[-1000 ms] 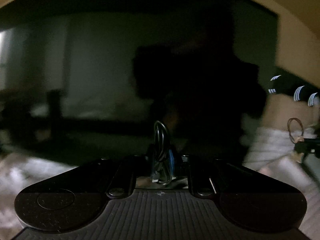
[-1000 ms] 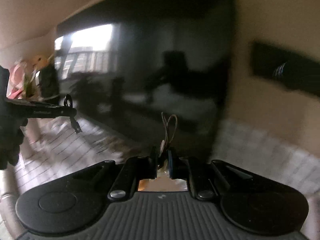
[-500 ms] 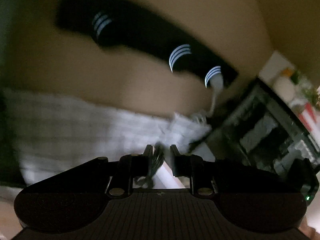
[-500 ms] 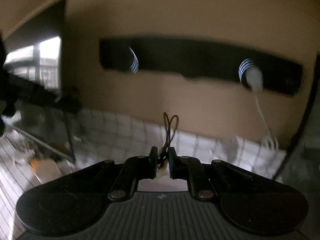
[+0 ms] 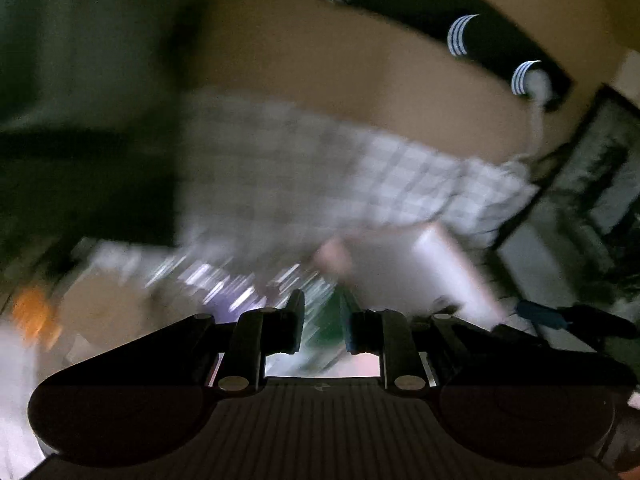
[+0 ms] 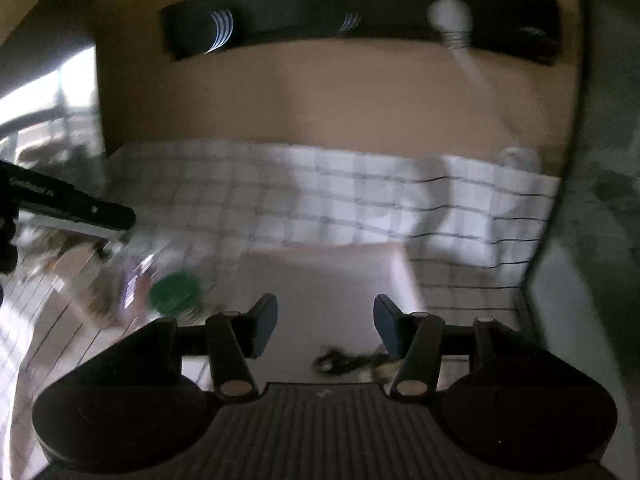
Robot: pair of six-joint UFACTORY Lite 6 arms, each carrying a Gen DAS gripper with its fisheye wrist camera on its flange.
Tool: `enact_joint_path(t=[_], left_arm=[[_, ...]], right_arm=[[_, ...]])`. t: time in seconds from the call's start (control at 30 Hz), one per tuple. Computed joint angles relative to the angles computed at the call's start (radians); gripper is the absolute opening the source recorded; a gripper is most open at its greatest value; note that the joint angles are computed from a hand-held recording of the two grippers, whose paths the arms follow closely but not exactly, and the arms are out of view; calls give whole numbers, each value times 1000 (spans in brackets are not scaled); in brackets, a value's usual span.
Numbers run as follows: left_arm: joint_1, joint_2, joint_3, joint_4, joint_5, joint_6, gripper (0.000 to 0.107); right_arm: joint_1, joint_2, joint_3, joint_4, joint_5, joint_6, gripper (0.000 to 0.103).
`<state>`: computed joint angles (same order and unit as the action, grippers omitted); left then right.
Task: Organize soft objects
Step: 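Carry both wires to the pink box and open both tools over it, then grasp the lavender scrunchie with the left tool while the right tool nears the pink comb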
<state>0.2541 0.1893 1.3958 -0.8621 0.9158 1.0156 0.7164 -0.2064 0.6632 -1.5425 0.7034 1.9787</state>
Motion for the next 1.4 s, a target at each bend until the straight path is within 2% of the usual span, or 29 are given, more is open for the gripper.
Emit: enact_joint_path(t=[0.1,0.2,0.23,0.3,0.37,0.4,0.5,0.6,0.7,0.8,0.93,1.03,1.13,1.2,1.27,1.33,1.4], left_arm=[[150,-66,-138,31,29,29,21],[286,-96,-207,63,61,65,21],[328,-104,-219,70,65,78,21],[405,-113,-231,70,78,101,21],[473,-106,-226,61,98,122,21],[498,-104,-224,60,106,127,21],[545,-117,-236,63,129,149,21],[573,-153,-289,50,161,205,21],[545,-238,-414,39,139,295,21],[506,-346,-548,43,73,362,22],[480,-427,-644,14,-26,337,22],[486,-443,-647,-22,-29,326,22],[421,-497,-680,-33,-32,397,22],[301,-576,-758,18,-160,426,27],[201,-607,-812,120,-284,345,26],[190,-592,-820,155,-295,313,26],[204,-560,-805,154,-260,311,26]], right_arm=[[102,165,59,-67,-18,45,54],[148,356,173,-124,-95,83,53],[153,429,236,-112,-137,63,49],[172,564,366,-75,-193,-5,38],[190,692,506,-2,-255,-109,38],[185,740,571,61,-329,-186,38],[179,783,651,209,-502,-357,38],[216,739,618,131,-452,-336,41],[234,654,520,68,-314,-311,57],[238,596,427,60,-213,-287,57],[188,559,343,40,-227,-197,57],[183,565,311,-9,-233,-104,57],[196,570,282,-57,-213,-22,57],[201,572,263,-84,-206,25,58],[196,584,268,-74,-205,27,58],[193,591,262,-89,-196,56,58],[189,594,249,-113,-193,100,58]])
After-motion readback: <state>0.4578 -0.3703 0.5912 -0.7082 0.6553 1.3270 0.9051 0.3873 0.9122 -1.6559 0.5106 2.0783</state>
